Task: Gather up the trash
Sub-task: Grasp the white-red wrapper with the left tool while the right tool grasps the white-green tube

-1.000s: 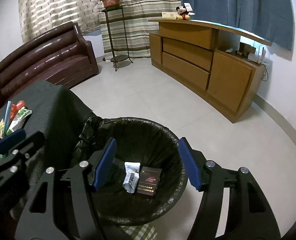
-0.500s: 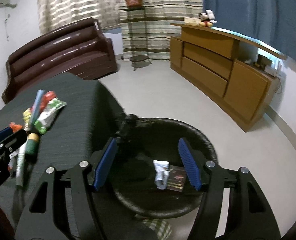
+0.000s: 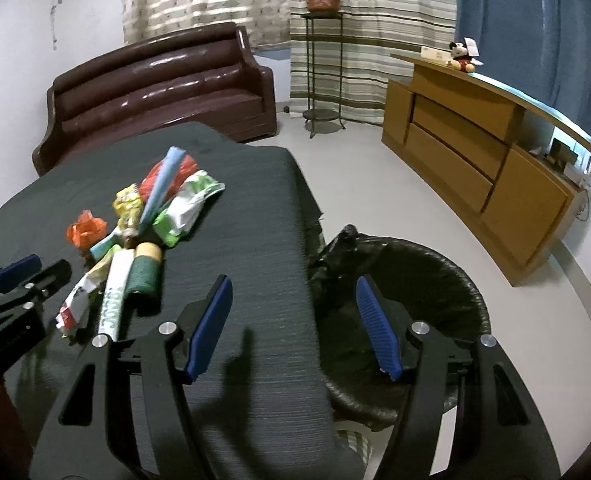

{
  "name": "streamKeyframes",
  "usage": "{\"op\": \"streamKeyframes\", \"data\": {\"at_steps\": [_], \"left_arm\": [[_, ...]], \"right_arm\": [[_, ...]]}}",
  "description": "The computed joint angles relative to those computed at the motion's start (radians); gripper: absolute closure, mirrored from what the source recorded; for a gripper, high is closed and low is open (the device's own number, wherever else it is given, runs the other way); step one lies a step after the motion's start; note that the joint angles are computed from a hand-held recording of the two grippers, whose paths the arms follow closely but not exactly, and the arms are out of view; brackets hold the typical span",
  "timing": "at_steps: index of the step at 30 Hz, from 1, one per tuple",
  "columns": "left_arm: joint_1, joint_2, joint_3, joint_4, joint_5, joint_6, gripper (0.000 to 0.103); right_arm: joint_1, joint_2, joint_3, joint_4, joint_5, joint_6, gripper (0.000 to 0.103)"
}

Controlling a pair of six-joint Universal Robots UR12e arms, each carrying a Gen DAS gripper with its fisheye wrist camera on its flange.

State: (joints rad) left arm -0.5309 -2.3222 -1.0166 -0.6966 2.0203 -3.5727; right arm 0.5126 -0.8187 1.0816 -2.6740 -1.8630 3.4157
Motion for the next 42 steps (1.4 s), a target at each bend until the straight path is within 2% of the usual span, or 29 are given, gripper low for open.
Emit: {"op": "streamKeyframes", "data": {"at_steps": [6, 14, 17, 18, 21, 29, 37, 42], "left_arm": [[0.006, -0.010, 0.009, -0.020, -0.038, 0.028, 0.054], [0.023, -0.020, 0.027, -0.055, -0.101, 0.024, 0.055], [0.026, -0.018, 0.020, -0.049, -0.121, 0.032, 0.067], [0.027, -0.016, 0.017, -0.046, -0.127, 0.034, 0.075], [0.029, -0.012, 0.005, -0.024, -0.144, 0.051, 0.084], [0.023, 0.013, -0.044, 0.048, -0.159, 0.091, 0.085], [0.026, 0.087, -0.157, 0.126, -0.136, 0.073, 0.085], [0.027, 0.125, -0.216, 0.161, -0.061, 0.061, 0.085]], "right_arm": [[0.007, 0.009, -0.019, 0.026, -0.003, -0.002, 0.040], [0.013, 0.021, -0.040, 0.053, 0.002, -0.003, 0.040], [0.014, 0.023, -0.041, 0.057, 0.006, -0.003, 0.040], [0.014, 0.023, -0.041, 0.058, 0.006, -0.004, 0.040], [0.014, 0.024, -0.044, 0.061, 0.009, -0.005, 0.040], [0.018, 0.029, -0.049, 0.057, 0.009, -0.013, 0.040], [0.030, 0.036, -0.063, 0.044, 0.018, -0.038, 0.040], [0.044, 0.045, -0.079, 0.043, 0.026, -0.058, 0.040]]}}
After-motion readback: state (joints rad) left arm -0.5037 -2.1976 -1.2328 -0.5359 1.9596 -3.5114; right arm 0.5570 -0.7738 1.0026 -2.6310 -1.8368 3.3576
